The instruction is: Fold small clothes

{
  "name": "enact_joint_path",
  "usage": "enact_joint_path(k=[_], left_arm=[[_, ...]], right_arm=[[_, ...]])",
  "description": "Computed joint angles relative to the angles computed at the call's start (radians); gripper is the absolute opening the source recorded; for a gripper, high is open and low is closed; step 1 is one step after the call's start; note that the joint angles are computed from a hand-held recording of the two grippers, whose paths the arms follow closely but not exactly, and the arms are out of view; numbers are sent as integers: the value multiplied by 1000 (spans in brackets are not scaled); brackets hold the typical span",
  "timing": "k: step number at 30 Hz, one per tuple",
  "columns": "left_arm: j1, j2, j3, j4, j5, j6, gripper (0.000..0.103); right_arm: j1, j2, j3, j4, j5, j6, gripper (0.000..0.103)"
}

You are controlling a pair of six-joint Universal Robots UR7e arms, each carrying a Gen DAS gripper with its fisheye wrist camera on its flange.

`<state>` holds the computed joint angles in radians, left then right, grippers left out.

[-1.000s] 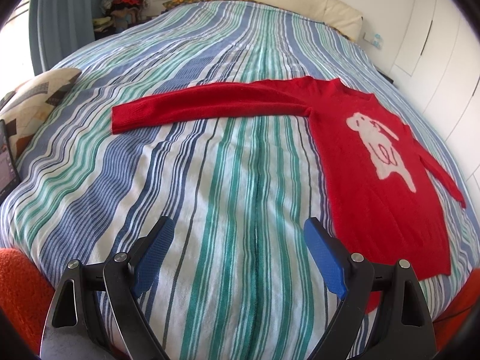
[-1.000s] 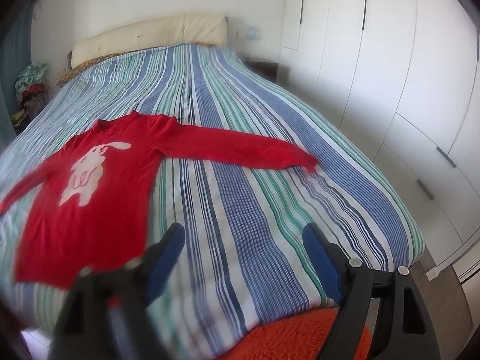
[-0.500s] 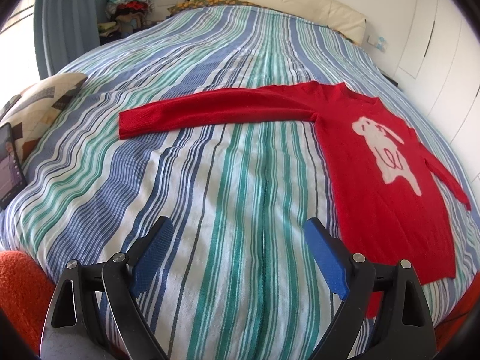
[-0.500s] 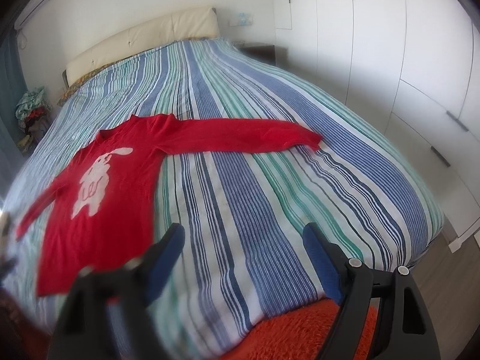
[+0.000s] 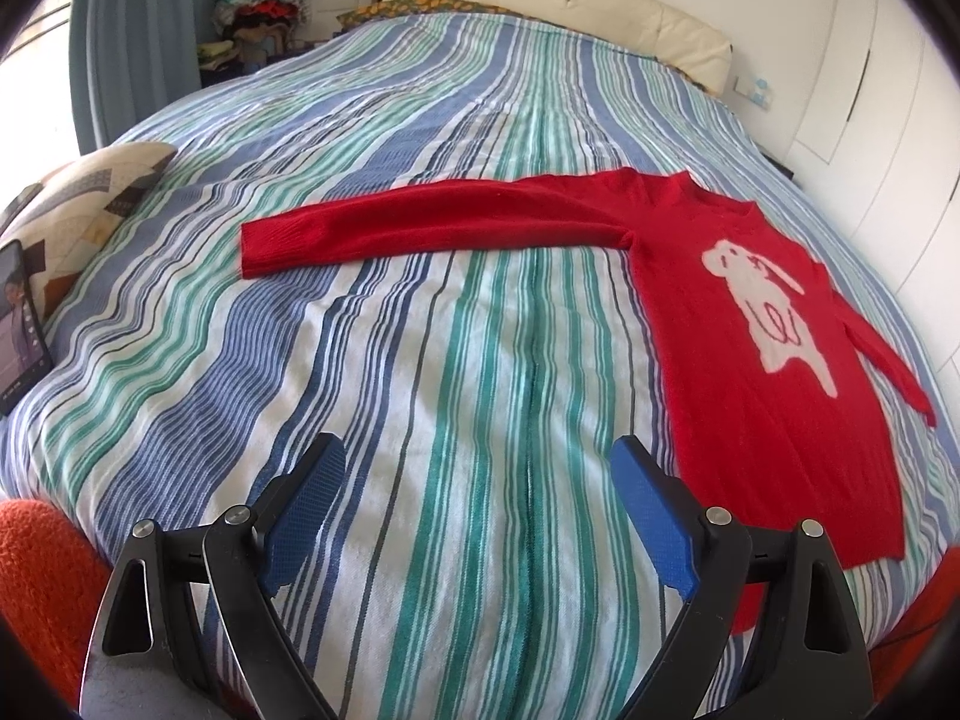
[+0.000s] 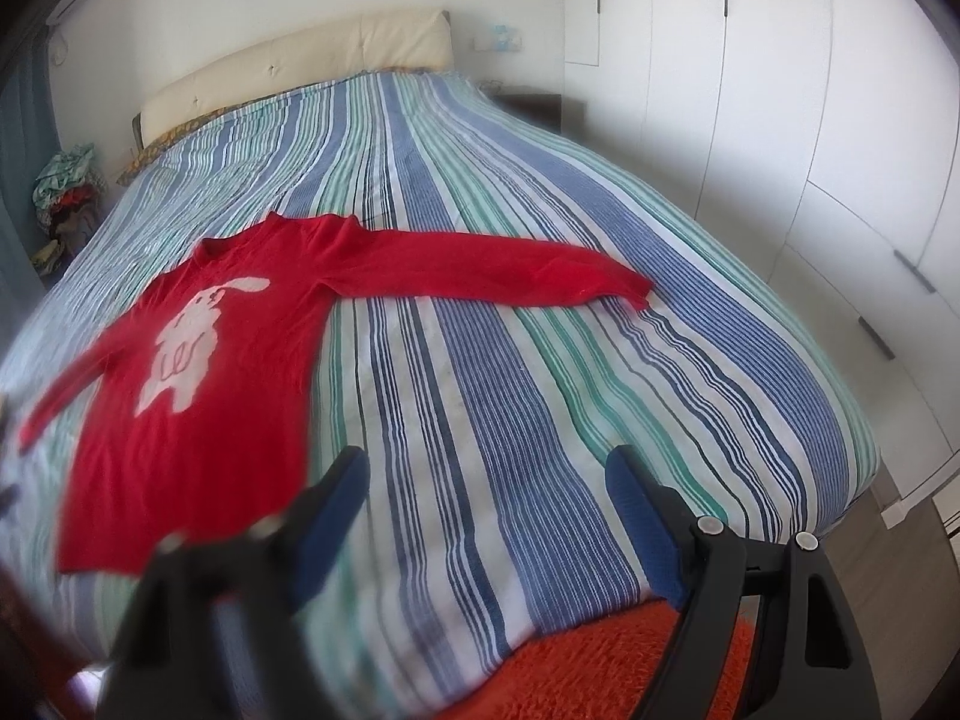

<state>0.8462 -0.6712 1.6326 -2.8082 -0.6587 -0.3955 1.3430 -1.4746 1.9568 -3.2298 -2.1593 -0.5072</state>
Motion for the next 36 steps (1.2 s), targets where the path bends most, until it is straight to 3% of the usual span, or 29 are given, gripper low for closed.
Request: enact_joint_path(k=[19, 24, 31, 34, 36], left_arm=[[0, 15, -15, 26, -2, 17, 91], [6, 6, -10, 26, -4, -7, 91], [2, 14, -18, 54, 13, -17, 91], [1, 19, -22, 74, 19, -18, 92], [3, 22, -29, 99, 21, -23, 92]], right_arm=[[-23, -18, -15, 78, 34, 57, 80], [-104, -47, -131, 320, 234, 223, 80], [-225, 67, -475, 511, 432, 527, 80], [-297, 117, -561, 626, 583, 692, 78], [-321, 157, -596, 638, 603, 762, 72]])
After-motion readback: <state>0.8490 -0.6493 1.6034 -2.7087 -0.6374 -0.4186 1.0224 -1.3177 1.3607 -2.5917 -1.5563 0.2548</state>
